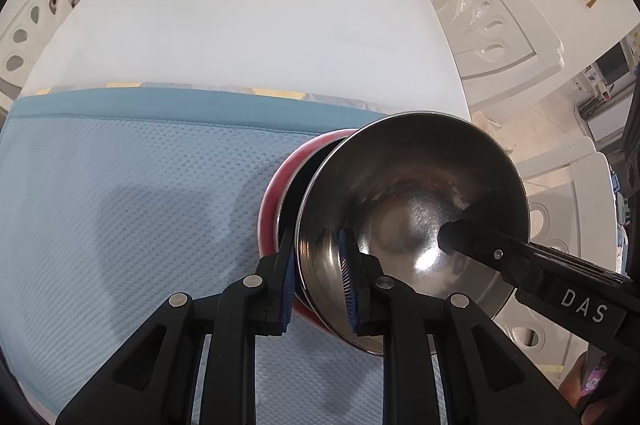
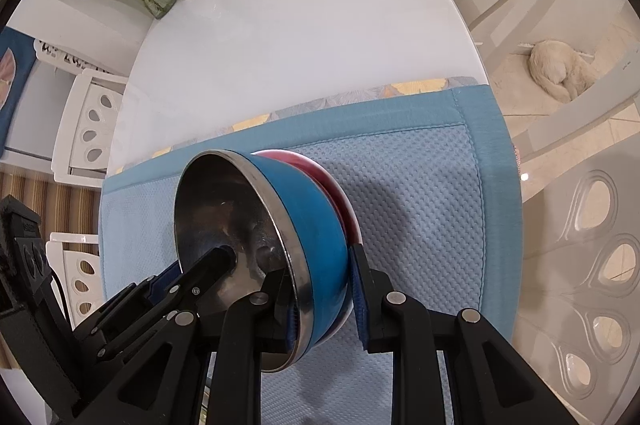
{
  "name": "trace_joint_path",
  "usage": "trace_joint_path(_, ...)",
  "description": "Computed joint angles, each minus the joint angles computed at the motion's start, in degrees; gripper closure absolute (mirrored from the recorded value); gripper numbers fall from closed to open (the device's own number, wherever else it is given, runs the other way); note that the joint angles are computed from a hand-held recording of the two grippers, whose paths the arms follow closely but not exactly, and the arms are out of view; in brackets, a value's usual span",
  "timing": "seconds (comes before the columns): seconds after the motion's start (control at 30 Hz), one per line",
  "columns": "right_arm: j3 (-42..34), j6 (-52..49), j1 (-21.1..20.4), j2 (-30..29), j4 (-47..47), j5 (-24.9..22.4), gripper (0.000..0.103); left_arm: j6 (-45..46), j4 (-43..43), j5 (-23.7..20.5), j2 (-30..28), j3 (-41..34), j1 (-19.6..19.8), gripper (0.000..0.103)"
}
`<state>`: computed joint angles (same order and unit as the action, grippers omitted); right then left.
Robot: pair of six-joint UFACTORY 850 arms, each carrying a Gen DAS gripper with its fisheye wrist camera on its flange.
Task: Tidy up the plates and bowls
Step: 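Carry the blue steel bowl with both grippers into the nested bowls, then close both grippers on the rims of the three nested bowls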
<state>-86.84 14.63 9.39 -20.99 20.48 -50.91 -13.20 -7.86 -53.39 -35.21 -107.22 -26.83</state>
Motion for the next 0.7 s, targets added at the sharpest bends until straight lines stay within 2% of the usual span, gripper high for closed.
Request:
trace_joint_path(0.23,-0.13,1.57,0.66,0.2,-2.21,0.21,0.082,0.12,-0.76,0.02,0.02,-0.06,0.33,0.085)
trace_joint_path(0.5,0.71,1.02,0.01,1.13,-0.66,0.55,0.082,0.92,-2.12,-0.87,0.57,-0.04,0.59,0.085)
trace_joint_path(0.57,1.75,0.41,-0.42,2.19,0.88,1.46,0.082,0.81,-1.42,-0.48,1.37,0.23,0.52,0.076)
trace_joint_path(0.6,2.44,0.18,-0.72,2.85,1.65,2.1,0.082,0.41,-0.58,-0.11,1.74,0.38,0.46,0.064)
trace_joint_path(0.67,3.74,-0.29,-1.38,3.8,3.21,3.1,0.066,0.09,-0.07,1.02,2.43,0.85,0.66,0.058)
trace_joint_path(0.7,4.21,-0.61,-1.66,4.05,4.01,3.53,0.046,0.28,-0.3,1.2,2.38,0.77,0.81,0.051)
